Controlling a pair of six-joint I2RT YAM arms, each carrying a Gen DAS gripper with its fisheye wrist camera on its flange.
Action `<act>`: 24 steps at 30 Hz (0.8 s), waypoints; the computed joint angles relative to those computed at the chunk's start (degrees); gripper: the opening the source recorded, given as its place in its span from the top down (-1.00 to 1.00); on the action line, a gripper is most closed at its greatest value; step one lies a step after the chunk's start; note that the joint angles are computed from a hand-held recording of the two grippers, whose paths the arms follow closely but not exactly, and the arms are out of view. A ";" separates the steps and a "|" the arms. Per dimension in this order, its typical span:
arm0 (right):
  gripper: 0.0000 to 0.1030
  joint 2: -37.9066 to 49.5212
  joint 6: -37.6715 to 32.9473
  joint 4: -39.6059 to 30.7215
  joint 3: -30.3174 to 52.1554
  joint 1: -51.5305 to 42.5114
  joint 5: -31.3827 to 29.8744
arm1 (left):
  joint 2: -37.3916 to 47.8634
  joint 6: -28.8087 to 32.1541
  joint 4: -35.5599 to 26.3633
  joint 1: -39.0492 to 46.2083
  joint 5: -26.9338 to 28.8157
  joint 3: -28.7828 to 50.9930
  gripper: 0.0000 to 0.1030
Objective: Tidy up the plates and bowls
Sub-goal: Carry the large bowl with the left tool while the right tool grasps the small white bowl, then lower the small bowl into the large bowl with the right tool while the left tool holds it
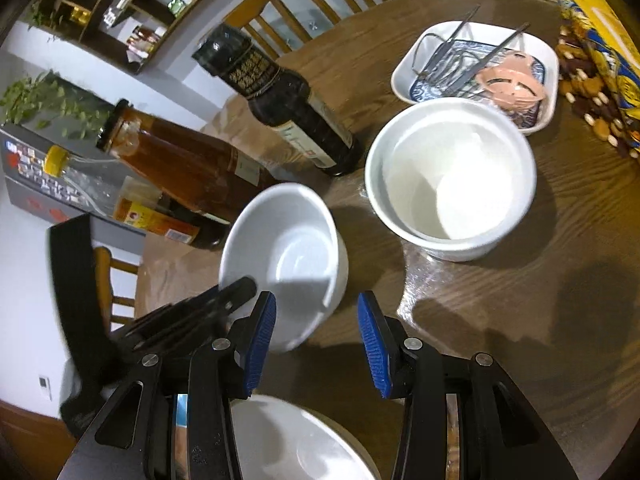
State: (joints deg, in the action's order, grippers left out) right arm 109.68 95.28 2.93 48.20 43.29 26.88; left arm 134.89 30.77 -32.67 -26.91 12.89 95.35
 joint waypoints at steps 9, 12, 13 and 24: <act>0.37 5.86 -5.60 0.58 4.92 -2.91 -4.07 | 1.67 0.26 0.62 1.00 -0.40 -0.37 0.75; 0.56 6.61 -6.29 -0.77 5.98 -2.69 -3.91 | 1.55 -0.53 1.86 1.00 -0.30 -1.19 0.75; 0.60 6.66 -6.36 -1.11 6.07 -2.64 -3.82 | 1.72 -0.95 1.76 0.81 -0.30 -0.89 0.75; 0.74 3.03 -6.58 -7.59 7.70 0.04 1.60 | -5.82 -1.90 8.99 2.45 2.21 -8.51 0.76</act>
